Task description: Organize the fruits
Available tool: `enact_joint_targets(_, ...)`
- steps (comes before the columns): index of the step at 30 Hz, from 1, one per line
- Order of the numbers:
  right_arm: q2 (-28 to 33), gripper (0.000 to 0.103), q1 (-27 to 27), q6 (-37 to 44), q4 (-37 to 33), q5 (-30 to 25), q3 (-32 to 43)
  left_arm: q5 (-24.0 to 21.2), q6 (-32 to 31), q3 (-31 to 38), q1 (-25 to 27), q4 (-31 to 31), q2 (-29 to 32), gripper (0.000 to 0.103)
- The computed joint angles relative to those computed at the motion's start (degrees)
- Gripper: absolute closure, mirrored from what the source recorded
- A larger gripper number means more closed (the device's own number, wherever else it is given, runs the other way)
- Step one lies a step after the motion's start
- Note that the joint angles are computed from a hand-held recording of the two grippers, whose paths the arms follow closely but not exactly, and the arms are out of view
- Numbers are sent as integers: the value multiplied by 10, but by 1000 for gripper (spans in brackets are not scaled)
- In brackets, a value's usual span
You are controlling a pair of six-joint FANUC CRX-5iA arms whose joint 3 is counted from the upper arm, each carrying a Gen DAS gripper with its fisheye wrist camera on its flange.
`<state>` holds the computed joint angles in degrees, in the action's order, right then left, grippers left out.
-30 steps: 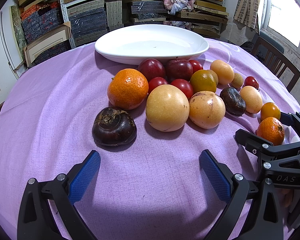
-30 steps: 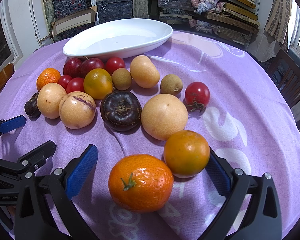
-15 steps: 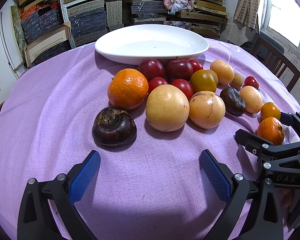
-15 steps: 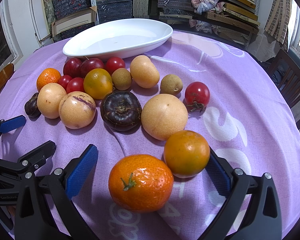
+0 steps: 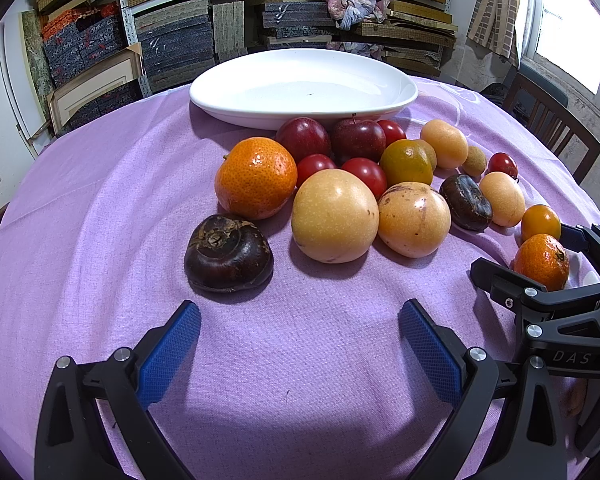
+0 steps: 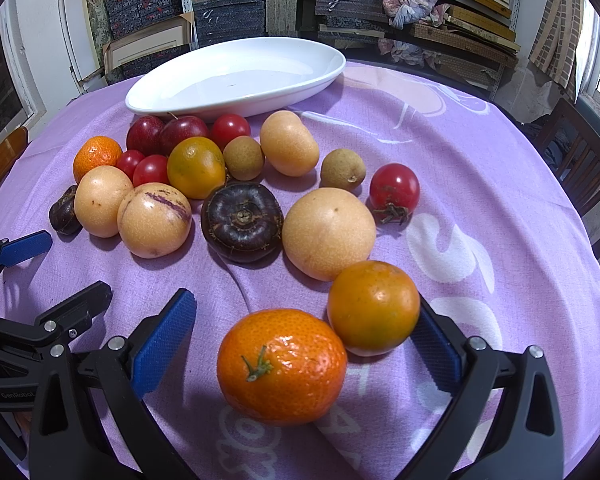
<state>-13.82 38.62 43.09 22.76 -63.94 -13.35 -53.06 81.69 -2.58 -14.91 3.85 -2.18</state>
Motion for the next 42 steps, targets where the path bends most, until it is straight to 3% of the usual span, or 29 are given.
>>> enact_joint_targets(17,2,4,-10,37,-17,3,9,0,0,0,0,0,0,3)
enact_joint_targets(30,-15,4,-65,246,-126,8,31,1,-32,-2,7,20,3,3)
enact_joint_targets(34,-59,4,-77,243,-133,52,-1,2,-37,-9,9,21,-2,3)
enact_joint_targets(37,-106,4,-62,219,-89,86,-43,6,-38,-13,9,21,-5,3)
enact_joint_targets(42,-166,4,-44,225,-69,90,-79,5,-28,-11,6,15,-5,3)
